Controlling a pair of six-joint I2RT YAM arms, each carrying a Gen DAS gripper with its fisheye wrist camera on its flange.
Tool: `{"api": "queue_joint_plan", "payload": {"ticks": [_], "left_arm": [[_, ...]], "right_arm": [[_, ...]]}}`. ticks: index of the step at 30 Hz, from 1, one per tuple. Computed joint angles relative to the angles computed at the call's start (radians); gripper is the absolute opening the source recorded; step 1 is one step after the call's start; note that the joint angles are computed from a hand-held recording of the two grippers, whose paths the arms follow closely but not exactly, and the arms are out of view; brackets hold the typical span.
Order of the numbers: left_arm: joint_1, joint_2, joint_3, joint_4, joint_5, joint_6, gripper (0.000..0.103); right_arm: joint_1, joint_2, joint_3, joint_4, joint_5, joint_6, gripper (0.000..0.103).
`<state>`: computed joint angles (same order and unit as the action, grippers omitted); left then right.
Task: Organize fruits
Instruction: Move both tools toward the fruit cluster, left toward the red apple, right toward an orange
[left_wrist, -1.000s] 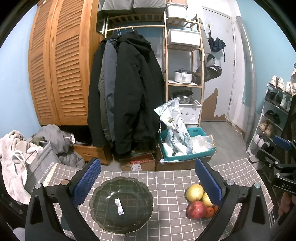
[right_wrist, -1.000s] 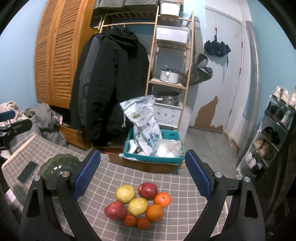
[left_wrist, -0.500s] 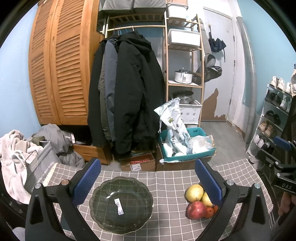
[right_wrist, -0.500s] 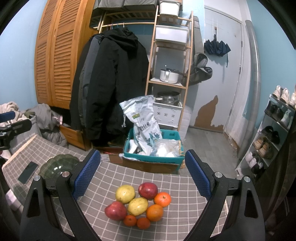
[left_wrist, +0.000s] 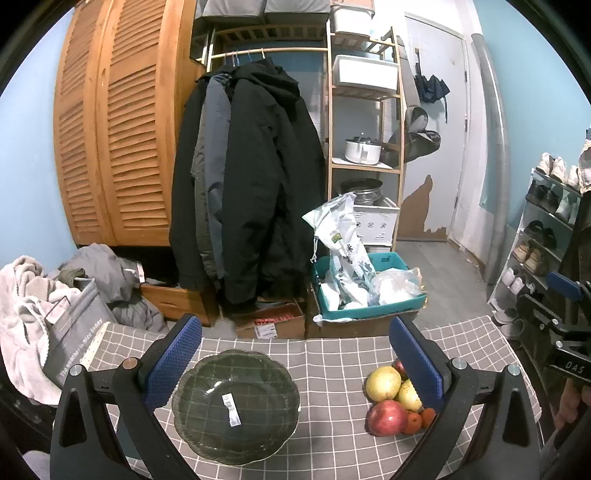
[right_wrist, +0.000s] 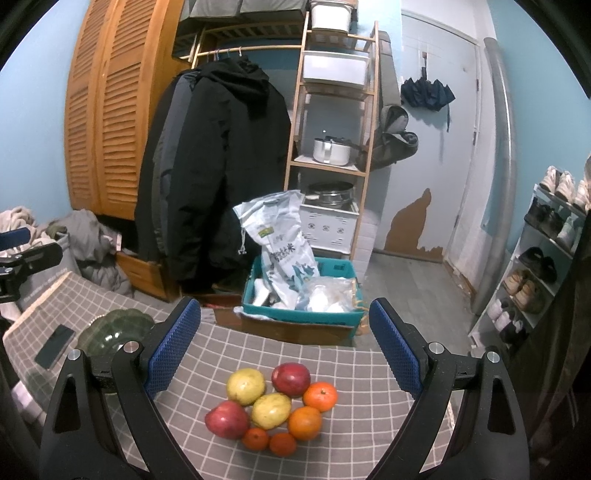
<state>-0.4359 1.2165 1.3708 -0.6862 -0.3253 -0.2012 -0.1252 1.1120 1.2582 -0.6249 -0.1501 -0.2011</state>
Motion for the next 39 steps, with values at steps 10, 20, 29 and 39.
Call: {"api": "queue_joint_plan", "payload": {"ticks": [10, 20, 29, 39], "left_arm": [[-0.017, 0.034, 0.026, -0.008, 0.0, -0.006, 0.102], [-0.024, 0.155, 0.065, -0.038, 0.052, -0.012, 0.102], [-0.031, 0.267, 0.075, -0.056, 0.119, -0.039, 0.102], [-0.065, 0.411, 0.106, -0.086, 0.156, -0.053, 0.102]], "right_arm": [[-0.054, 0.006, 0.009, -0.012, -0.031, -0.014, 0.091], [-0.091, 0.065, 0.003, -0.05, -0.014, -0.036, 0.091], [-0.143, 0.125, -0.012, -0.082, -0.011, -0.061, 0.091], [-0.179, 0.207, -0.054, -0.079, 0.011, -0.092, 0.091]]}}
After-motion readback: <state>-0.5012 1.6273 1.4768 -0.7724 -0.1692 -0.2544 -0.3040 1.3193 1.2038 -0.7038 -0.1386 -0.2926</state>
